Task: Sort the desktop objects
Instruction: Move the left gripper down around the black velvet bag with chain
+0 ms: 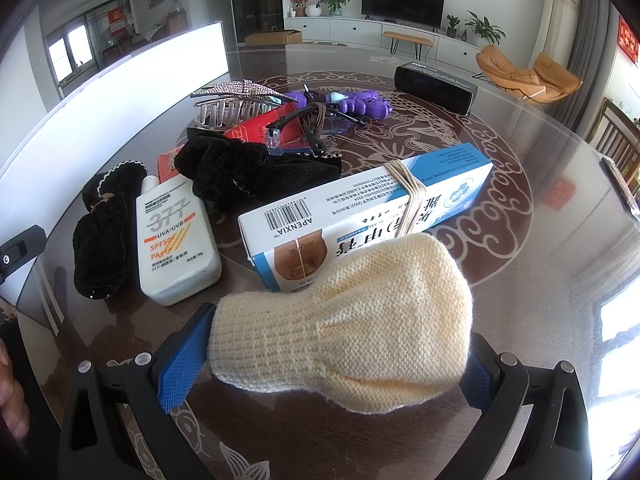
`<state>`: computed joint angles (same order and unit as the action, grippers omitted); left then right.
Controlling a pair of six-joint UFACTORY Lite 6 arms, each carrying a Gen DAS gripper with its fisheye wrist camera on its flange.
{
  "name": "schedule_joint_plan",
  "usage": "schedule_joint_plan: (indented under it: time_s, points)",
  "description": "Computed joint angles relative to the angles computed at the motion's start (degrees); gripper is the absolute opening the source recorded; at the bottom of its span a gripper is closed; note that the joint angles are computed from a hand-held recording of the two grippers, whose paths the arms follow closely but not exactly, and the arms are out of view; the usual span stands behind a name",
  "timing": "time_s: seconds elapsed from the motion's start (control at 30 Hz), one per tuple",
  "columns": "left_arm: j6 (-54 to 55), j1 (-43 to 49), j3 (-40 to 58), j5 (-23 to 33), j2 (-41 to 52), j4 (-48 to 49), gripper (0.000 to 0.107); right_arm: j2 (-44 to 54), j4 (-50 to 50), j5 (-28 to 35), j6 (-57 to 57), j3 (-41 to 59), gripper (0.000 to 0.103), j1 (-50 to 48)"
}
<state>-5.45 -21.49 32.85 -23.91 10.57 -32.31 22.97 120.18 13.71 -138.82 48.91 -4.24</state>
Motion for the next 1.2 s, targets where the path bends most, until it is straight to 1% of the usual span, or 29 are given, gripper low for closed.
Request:
schedule_joint_plan:
  time_s: [0.07, 0.17, 0.27, 0.33, 0.37, 0.4, 0.47, 0.5, 0.6, 0.67, 0.7, 0.77, 0.87, 1.0, 1.2]
  points:
    - [4.82, -1.32, 1.02, -0.05, 0.76, -4.61, 0.103, -0.01, -0.09, 0.04, 0.05, -0.01, 0.103, -0.07]
    - [2.42, -2.68, 2.54, 0.45, 1.64, -1.47, 0.103, -0.01, -0.01, 0.00, -0.01, 0.00, 0.103, 0.01]
    - [6.68, -4.81, 6.17, 2.07, 3.01, -5.78, 0.103, 0.00, 0.02, 0.01, -0.04, -0.01, 0.103, -0.02]
    - [5.59, -5.24, 9.20, 3.05, 4.48, -5.09, 0.103, 0.00, 0.02, 0.01, -0.04, -0.01, 0.103, -0.02]
    - [7.12, -5.54, 11.39, 3.77, 5.89, -6.87, 0.103, 0.01, 0.02, 0.03, -0.02, -0.01, 0.103, 0.00]
    - [10.91, -5.99, 13.95, 4.58, 7.70, -10.81, 0.103, 0.01, 0.02, 0.03, -0.02, -0.01, 0.103, 0.00]
    - [21.56, -7.05, 19.17, 5.68, 11.83, -21.88, 0.103, 0.01, 0.02, 0.03, -0.02, -0.01, 0.103, 0.00]
    - [24.46, -7.39, 20.99, 6.05, 13.65, -25.06, 0.103, 0.01, 0.02, 0.03, -0.02, -0.01, 0.103, 0.00]
    - [29.31, -7.39, 24.16, 7.68, 17.67, -30.12, 0.103, 0.01, 0.02, 0.03, -0.02, -0.01, 0.103, 0.00]
    - [30.93, -7.28, 24.04, 7.91, 19.23, -31.35, 0.103, 0.01, 0.02, 0.03, -0.02, -0.01, 0.103, 0.00]
    - [30.07, -7.98, 22.64, 6.15, 18.58, -29.91, 0.103, 0.01, 0.02, 0.03, -0.02, -0.01, 0.103, 0.00]
    - [31.96, -7.92, 21.24, 5.95, 17.77, -31.25, 0.103, 0.01, 0.02, 0.03, -0.02, -0.01, 0.103, 0.00]
    - [31.76, -7.62, 18.36, 4.68, 16.13, -30.27, 0.103, -0.02, 0.14, 0.00, -0.13, -0.04, 0.103, -0.02]
    - [29.76, -6.65, 14.98, 5.01, 13.54, -27.63, 0.103, -0.02, 0.18, -0.02, -0.16, -0.04, 0.103, 0.02]
    - [34.10, -6.75, 13.42, 5.05, 12.33, -30.98, 0.103, -0.02, 0.18, -0.02, -0.16, -0.04, 0.103, 0.02]
